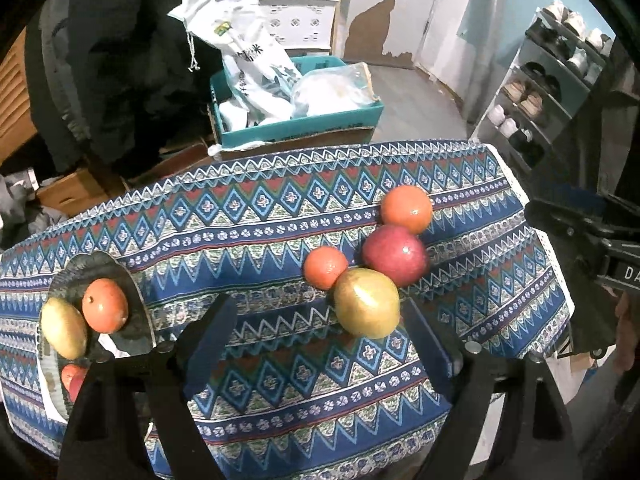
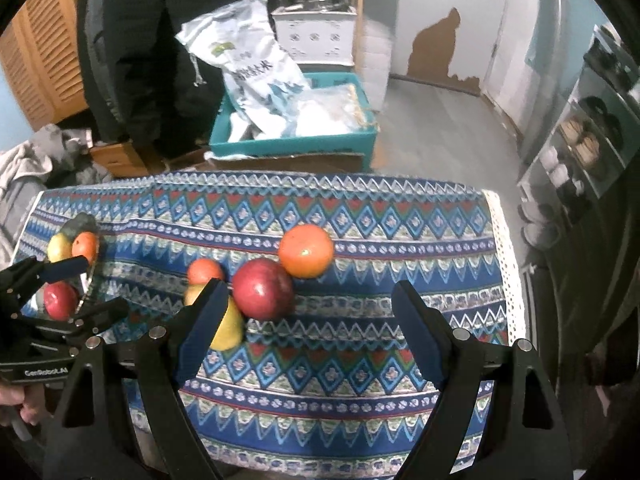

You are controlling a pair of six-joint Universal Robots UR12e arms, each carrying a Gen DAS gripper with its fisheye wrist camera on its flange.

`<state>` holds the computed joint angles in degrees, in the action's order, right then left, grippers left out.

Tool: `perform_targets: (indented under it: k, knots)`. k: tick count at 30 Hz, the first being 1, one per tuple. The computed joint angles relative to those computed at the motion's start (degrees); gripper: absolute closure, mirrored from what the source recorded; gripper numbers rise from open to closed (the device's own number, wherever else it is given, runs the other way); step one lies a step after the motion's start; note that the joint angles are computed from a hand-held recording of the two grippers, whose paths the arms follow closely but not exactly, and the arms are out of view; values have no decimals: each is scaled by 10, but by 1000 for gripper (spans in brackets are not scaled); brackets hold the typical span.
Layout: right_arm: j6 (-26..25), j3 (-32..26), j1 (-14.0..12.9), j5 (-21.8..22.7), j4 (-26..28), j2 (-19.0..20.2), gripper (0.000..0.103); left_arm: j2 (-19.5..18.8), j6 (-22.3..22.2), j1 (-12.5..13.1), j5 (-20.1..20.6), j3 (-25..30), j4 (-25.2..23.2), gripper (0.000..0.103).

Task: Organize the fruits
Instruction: 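Move both tools back to the remaining fruit on the tablecloth, then grasp the yellow-green pear with the left tool while the right tool grasps an orange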

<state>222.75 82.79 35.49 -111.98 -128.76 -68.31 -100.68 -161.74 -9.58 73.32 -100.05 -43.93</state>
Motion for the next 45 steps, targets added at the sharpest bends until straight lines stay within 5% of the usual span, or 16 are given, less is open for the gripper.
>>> perform_targets:
  k: [15,35,39,45]
  knots:
    - [24,28,-21,35,24,-1,20,-46,-57,-16,-20,21,-70,16]
    - [31,39,-31,53,32,-2,19,-97,-96,-39,-9,39,-99,16]
    - [32,38,-33,56,34,-1,19,-97,-80,-34,-45,40,-108,37]
    - [26,29,-34,59,37,7,19,-91,-67,-36,-31,37,-103,37]
